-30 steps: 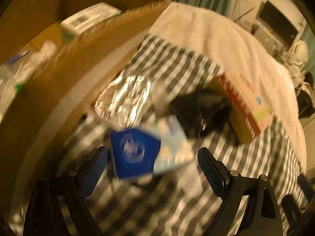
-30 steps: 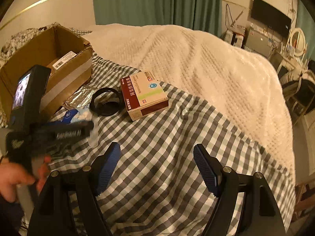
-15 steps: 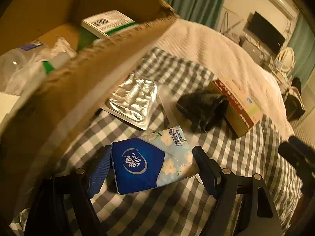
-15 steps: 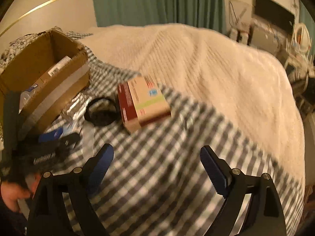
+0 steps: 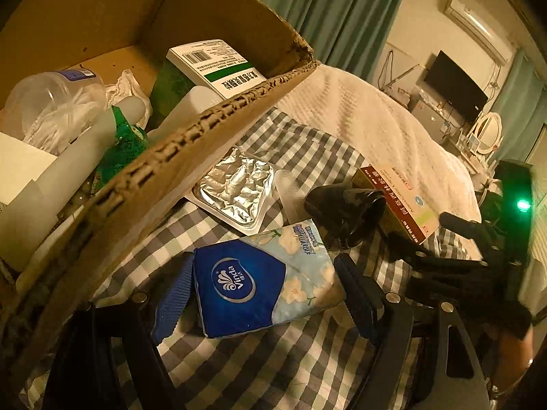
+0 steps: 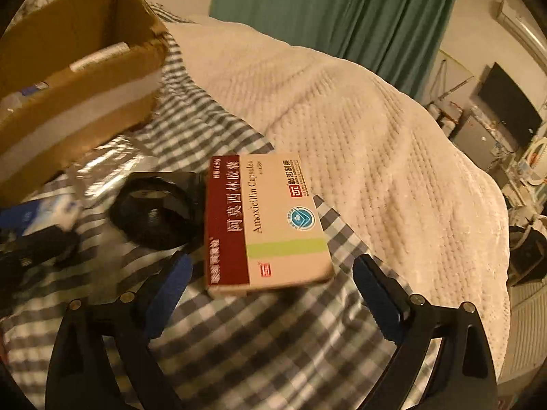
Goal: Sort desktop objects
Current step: 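Grasp the blue tissue pack with left while right grasps the medicine box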
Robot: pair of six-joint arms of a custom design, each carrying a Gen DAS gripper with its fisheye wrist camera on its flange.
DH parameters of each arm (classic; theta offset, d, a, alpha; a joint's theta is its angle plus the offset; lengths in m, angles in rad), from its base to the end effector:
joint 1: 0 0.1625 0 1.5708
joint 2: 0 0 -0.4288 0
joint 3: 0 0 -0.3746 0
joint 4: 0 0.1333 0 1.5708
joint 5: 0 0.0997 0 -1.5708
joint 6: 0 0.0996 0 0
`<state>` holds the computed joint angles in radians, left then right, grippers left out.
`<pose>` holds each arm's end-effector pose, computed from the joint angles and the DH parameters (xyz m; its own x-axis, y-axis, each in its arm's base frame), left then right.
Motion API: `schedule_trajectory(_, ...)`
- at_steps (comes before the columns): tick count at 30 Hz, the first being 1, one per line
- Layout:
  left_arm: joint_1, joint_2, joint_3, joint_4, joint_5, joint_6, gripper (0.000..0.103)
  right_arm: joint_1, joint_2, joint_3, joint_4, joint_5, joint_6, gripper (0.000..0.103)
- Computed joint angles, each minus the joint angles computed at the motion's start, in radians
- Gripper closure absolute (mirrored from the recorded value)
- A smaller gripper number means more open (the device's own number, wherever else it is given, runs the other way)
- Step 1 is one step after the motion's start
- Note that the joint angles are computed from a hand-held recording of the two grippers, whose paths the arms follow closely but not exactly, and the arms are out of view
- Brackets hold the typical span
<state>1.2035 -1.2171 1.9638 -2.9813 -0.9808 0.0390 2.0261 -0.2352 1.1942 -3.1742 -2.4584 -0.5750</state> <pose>-0.0224 -0.5839 0.3066 -0.8869 0.0071 -0.4619 0.3177 0.7354 -0.5986 0.3800 -0.6486 -0.0346 -0.4565 -0.2723 0.8470 -0.7148 0.6792 -0.1669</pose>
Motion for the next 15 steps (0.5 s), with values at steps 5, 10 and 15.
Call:
schedule_trajectory(5, -0.008, 0.009, 0.012, -0.02, 0.018, 0.008, 0.02, -0.022, -0.013, 0.003, 0.105, 0.023, 0.114, 0.021)
schedule_trajectory(10, -0.006, 0.004, 0.014, -0.008, 0.007, 0.004, 0.02, -0.022, -0.102, 0.09, 0.201, 0.081, 0.33, 0.026)
schedule_trajectory(15, 0.001, -0.015, -0.073, 0.26, -0.056, -0.077, 0.02, 0.009, -0.203, 0.208, 0.353, 0.094, 0.549, 0.026)
